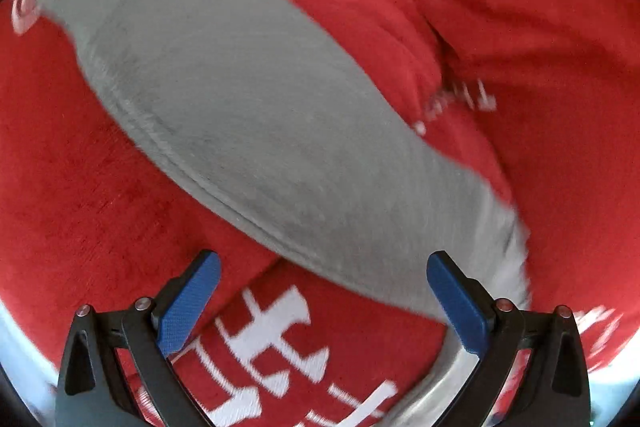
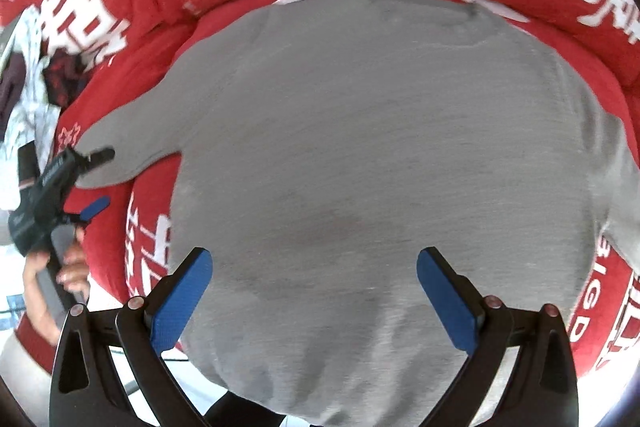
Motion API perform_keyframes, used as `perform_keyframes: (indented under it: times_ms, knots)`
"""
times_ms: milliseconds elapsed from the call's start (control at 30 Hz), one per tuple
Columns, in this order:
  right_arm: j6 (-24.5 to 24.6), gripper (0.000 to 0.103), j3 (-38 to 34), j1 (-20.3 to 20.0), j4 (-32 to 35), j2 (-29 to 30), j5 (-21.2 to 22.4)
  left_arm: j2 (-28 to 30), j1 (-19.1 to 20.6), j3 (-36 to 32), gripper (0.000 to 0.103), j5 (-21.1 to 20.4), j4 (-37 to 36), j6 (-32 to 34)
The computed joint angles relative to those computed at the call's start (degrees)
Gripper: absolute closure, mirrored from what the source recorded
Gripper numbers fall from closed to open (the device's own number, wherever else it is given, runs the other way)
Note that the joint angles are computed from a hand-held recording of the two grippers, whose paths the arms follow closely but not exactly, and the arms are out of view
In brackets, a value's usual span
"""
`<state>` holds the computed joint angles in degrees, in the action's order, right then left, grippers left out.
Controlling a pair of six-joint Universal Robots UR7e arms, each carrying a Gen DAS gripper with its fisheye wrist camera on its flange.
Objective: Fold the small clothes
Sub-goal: 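Grasp the cuff of the sleeve with the left tool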
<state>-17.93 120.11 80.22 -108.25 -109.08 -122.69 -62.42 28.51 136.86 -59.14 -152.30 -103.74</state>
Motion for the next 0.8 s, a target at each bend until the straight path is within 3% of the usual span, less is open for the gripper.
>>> perform_keyframes:
  times_ms: [100, 333, 367, 400, 433, 467, 500, 533, 667, 800]
  knots:
    - [0.77, 0.001, 0.61, 0.99, 0.71, 0.65, 0.32, 0.44, -0.35, 2.11, 0.0, 3.32, -7.54, 0.52]
    - [1.69, 0.001, 1.66, 3.36, 1.21, 2.21, -0.19, -1.65, -0.19, 1.41, 0.002, 9.68, -3.65, -0.54]
    - [1.75, 0.001, 1.86, 3.67, 1.02, 2.37, -0.3, -2.19, -0.5, 0.64, 0.006, 10.46, -0.68, -1.86]
    - [1.88, 0.001, 1.89, 3.83, 1.13, 2.48, -0.33, -2.87, -0.73, -0.64, 0.021, 10.74, 4.55, -3.67]
    - [1.99, 0.001, 1.92, 3.98, 1.22, 2.57, -0.44, -2.6, -0.68, -1.84, 0.04, 11.5, 9.19, -7.45]
    - [2.11, 0.001, 1.89, 4.11, 1.36, 2.59, -0.55, -3.37, -1.0, -2.07, 0.053, 11.21, 12.57, -8.83]
    - [2.17, 0.001, 2.02, 4.25, 1.21, 2.55, -0.62, -3.73, -0.79, -2.12, 0.077, 10.7, 13.58, -8.69]
    - [2.31, 0.001, 2.07, 4.34, 1.25, 2.47, -0.66, -3.63, -0.23, -1.7, 0.092, 10.3, 12.19, -7.63]
    - [2.86, 0.001, 2.5, 4.68, 0.68, 2.06, -0.55, -3.75, -1.22, -1.09, 0.093, 10.79, 11.27, -6.16]
    - [3.85, 0.001, 2.63, 4.53, 0.66, 1.04, -0.19, -3.01, -3.01, -2.44, 0.094, 13.31, 8.4, 1.07]
